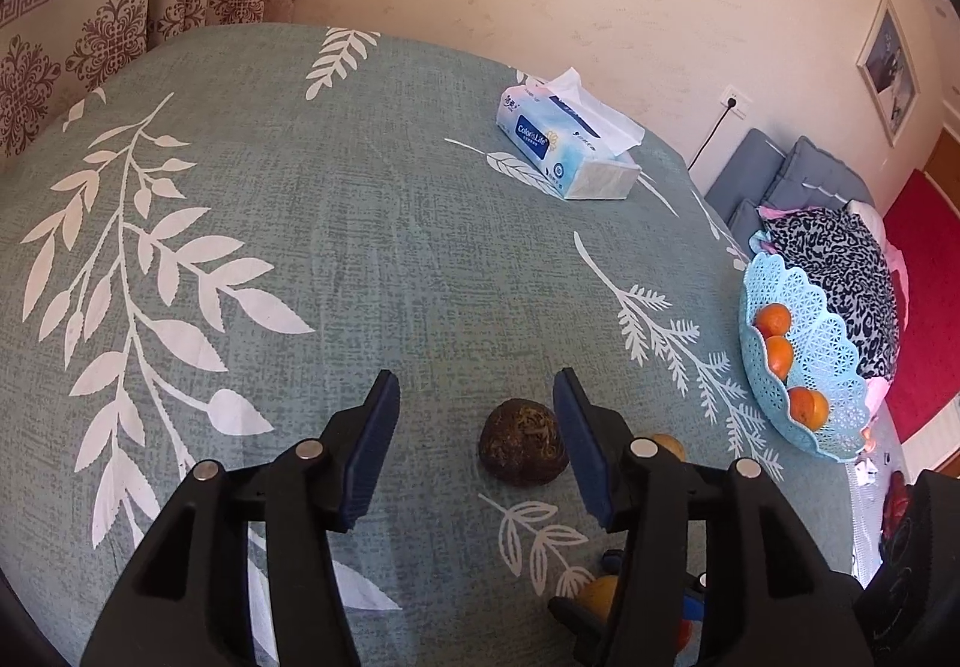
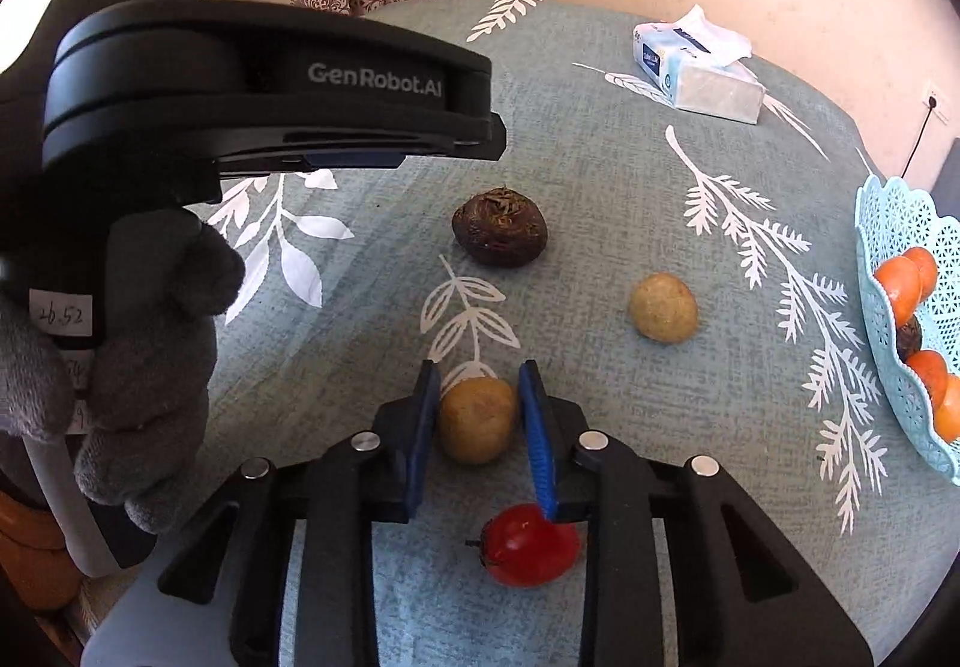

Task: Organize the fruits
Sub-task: 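Move left tool to dark brown fruit while right tool approaches small brown fruit, then close left tool on dark brown fruit while right tool grasps small brown fruit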

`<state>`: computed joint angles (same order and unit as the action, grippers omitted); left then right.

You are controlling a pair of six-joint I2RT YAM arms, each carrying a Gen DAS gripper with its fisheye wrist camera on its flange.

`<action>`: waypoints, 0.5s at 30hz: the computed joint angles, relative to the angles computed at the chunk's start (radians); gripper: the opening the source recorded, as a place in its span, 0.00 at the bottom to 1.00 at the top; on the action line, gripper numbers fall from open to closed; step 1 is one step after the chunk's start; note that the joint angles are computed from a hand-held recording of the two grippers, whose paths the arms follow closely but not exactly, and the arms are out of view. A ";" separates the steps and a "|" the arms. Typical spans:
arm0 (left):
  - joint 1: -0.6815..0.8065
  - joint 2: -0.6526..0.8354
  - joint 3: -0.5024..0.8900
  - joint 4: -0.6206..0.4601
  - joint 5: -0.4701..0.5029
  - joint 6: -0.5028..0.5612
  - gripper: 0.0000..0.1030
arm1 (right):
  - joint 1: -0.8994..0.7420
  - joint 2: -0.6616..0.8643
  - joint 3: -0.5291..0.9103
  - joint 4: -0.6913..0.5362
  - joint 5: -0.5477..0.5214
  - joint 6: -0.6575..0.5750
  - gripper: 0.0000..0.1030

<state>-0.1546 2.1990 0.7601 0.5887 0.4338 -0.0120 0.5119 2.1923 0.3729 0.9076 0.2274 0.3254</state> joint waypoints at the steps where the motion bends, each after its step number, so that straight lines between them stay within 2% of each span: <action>1: 0.001 0.003 0.003 -0.002 -0.002 0.000 0.54 | -0.004 -0.001 -0.009 0.014 0.000 0.004 0.26; 4: 0.000 0.013 0.009 -0.002 -0.013 -0.008 0.57 | -0.027 -0.018 -0.053 0.070 -0.008 0.016 0.26; 15: -0.021 0.033 0.019 -0.003 -0.043 -0.007 0.58 | -0.104 -0.059 -0.197 0.241 -0.035 0.058 0.26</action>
